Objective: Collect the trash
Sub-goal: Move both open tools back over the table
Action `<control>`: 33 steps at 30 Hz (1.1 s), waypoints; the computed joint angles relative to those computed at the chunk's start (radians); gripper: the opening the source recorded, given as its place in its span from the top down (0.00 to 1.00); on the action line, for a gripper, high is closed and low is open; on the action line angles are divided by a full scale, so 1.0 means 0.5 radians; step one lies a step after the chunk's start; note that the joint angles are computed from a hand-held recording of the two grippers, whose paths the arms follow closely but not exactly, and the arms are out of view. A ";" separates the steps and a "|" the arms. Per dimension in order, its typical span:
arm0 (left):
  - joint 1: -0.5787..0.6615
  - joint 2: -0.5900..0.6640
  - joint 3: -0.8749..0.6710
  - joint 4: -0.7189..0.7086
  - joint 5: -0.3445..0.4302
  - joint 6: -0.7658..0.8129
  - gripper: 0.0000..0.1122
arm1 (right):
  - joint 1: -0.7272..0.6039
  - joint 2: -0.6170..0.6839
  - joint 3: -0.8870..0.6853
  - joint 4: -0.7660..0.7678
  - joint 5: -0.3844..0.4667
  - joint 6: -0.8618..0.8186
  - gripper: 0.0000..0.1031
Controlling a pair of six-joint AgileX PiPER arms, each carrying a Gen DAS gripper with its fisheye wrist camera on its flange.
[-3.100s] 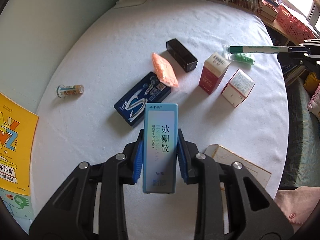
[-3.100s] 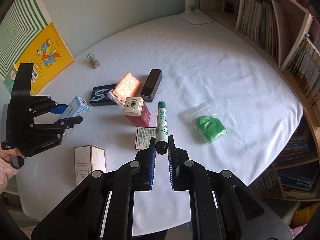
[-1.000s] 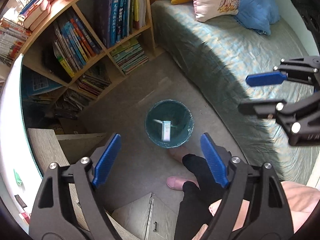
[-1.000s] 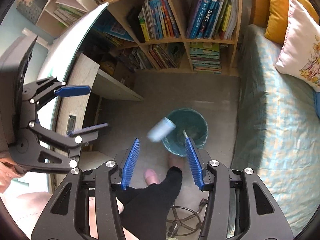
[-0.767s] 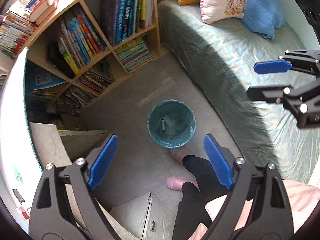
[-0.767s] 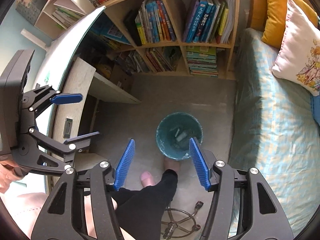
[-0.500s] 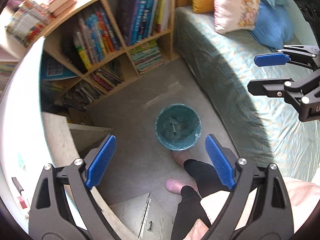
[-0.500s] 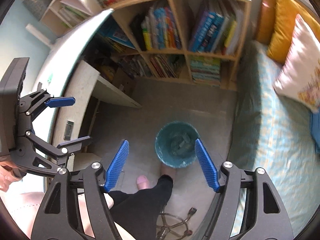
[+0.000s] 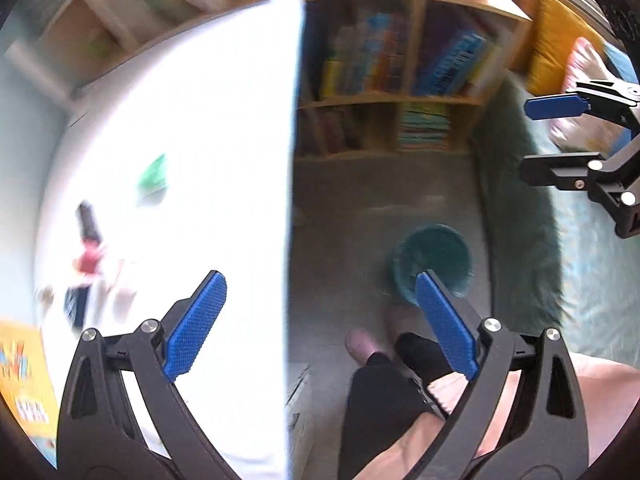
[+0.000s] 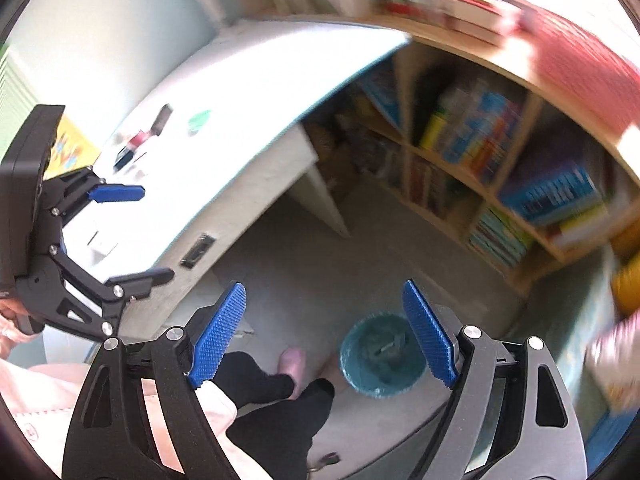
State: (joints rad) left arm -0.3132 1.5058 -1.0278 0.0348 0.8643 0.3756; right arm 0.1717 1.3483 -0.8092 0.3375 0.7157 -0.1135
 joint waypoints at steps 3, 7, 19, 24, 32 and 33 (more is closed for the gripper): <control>0.226 -0.021 -0.024 0.029 0.016 -0.006 0.16 | 0.130 0.220 -0.258 0.013 0.022 -0.081 0.22; 0.519 -0.036 -0.047 0.061 0.002 -0.005 0.16 | 0.294 0.494 -0.626 0.009 0.099 -0.143 0.22; 1.138 0.043 -0.111 -0.025 -0.031 0.025 0.14 | 0.661 1.184 -1.673 -0.043 0.450 -0.347 0.21; 1.239 0.094 -0.117 -0.041 -0.037 0.003 0.14 | 0.745 1.425 -2.046 -0.073 0.607 -0.397 0.21; 1.340 0.225 -0.178 -0.119 -0.032 0.009 0.14 | 0.855 1.790 -2.634 -0.159 0.893 -0.429 0.21; 1.346 0.242 -0.184 -0.126 -0.031 0.011 0.14 | 0.863 1.841 -2.719 -0.167 0.941 -0.433 0.21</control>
State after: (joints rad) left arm 0.3596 1.6269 -1.1197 -0.0282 0.8489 0.3813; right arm 0.6031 2.2689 -2.1687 0.2541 1.1860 -0.3299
